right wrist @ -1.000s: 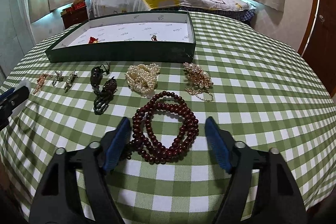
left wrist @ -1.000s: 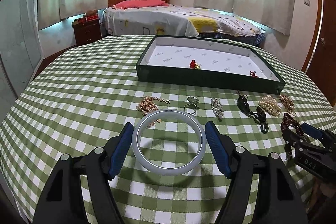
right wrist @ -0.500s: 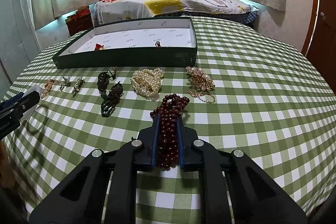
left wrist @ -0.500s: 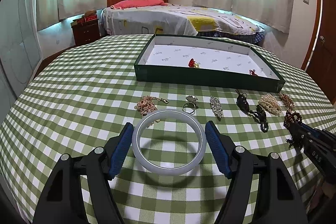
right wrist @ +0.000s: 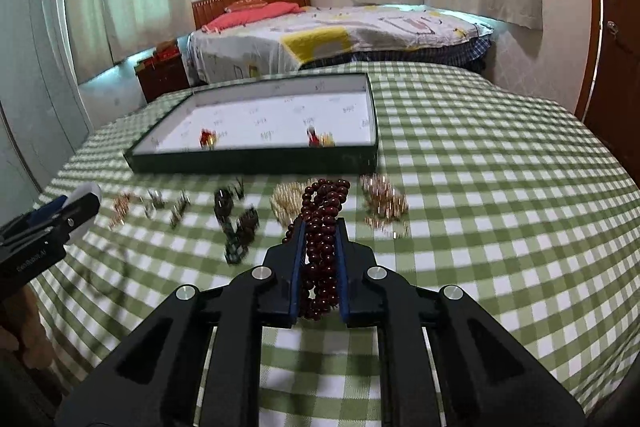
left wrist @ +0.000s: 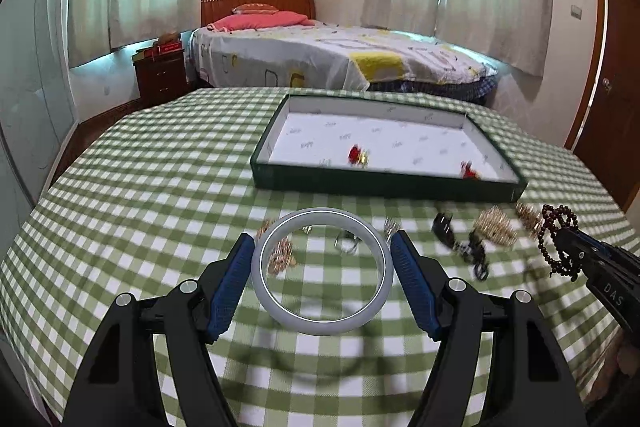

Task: Organize jewelry
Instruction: 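Carry the bangle and bead bracelet into the tray and release both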

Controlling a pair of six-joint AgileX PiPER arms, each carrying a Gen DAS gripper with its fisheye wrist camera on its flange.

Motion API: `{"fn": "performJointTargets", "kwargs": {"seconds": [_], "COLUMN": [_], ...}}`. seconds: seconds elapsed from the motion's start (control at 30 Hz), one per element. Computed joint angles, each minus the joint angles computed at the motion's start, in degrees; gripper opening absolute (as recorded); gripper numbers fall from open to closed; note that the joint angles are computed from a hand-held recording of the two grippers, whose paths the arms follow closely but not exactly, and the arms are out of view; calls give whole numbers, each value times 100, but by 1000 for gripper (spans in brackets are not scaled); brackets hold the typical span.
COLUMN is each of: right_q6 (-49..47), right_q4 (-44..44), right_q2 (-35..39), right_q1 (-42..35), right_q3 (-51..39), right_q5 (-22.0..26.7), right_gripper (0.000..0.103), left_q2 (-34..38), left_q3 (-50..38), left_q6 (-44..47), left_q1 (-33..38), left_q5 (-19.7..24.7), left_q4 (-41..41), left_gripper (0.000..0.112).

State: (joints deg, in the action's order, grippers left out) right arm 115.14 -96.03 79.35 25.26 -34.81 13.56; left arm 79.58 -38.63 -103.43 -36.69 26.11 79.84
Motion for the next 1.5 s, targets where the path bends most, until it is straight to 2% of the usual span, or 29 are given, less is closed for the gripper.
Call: {"fn": "performJointTargets", "kwargs": {"seconds": [0.1, 0.2, 0.37, 0.47, 0.57, 0.67, 0.77, 0.87, 0.97, 1.13, 1.23, 1.4, 1.5], "right_q6": [248, 84, -259, -1657, -3376, -5094, -6813, -8448, -9853, -10524, -10404, -10812, -10854], "right_q4": [-325, -313, -235, 1018, 2620, 4287, 5989, 7708, 9148, 9758, 9632, 9965, 9967], "right_q2": [-11, 107, 575, 974, 1460, 2084, 2735, 3383, 3935, 4616, 4977, 5602, 5871], "right_q1": [-121, -232, -501, -618, -795, -946, -1067, -1204, -1359, -1494, -1494, -1562, -1558], "right_q3": [-218, -580, -1442, -2096, -2762, -3471, -4199, -4920, -5674, -6696, -7360, -8616, -9137], "right_q5": [-96, -177, -442, -530, -724, -843, -795, -592, -62, 745, 1329, 2548, 3052], "right_gripper": [14, 14, 14, 14, 14, 14, 14, 14, 14, 14, 14, 15, 15], "left_q2": [-28, 75, 602, 1048, 1564, 2165, 2799, 3413, 3992, 4845, 5352, 6243, 6456], "left_q3": [-242, -594, -1464, -2039, -2672, -3440, -4288, -5133, -5997, -7388, -8284, -9925, -10239], "left_q6": [343, 779, 1530, 1413, 1745, 2902, 4198, 5308, 6430, 7499, 7897, 8558, 8623], "left_q1": [106, 310, 735, 835, 986, 1157, 1315, 1432, 1554, 1672, 1688, 1728, 1698], "left_q5": [-119, -381, -793, -787, -854, -895, -759, -484, -43, 886, 1491, 2738, 3036], "left_q4": [-231, -558, -1079, -753, -948, -1998, -3193, -4198, -5278, -6276, -6533, -7124, -7146], "left_gripper": [68, 68, 68, 68, 68, 68, 68, 68, 68, 68, 68, 68, 68]}}
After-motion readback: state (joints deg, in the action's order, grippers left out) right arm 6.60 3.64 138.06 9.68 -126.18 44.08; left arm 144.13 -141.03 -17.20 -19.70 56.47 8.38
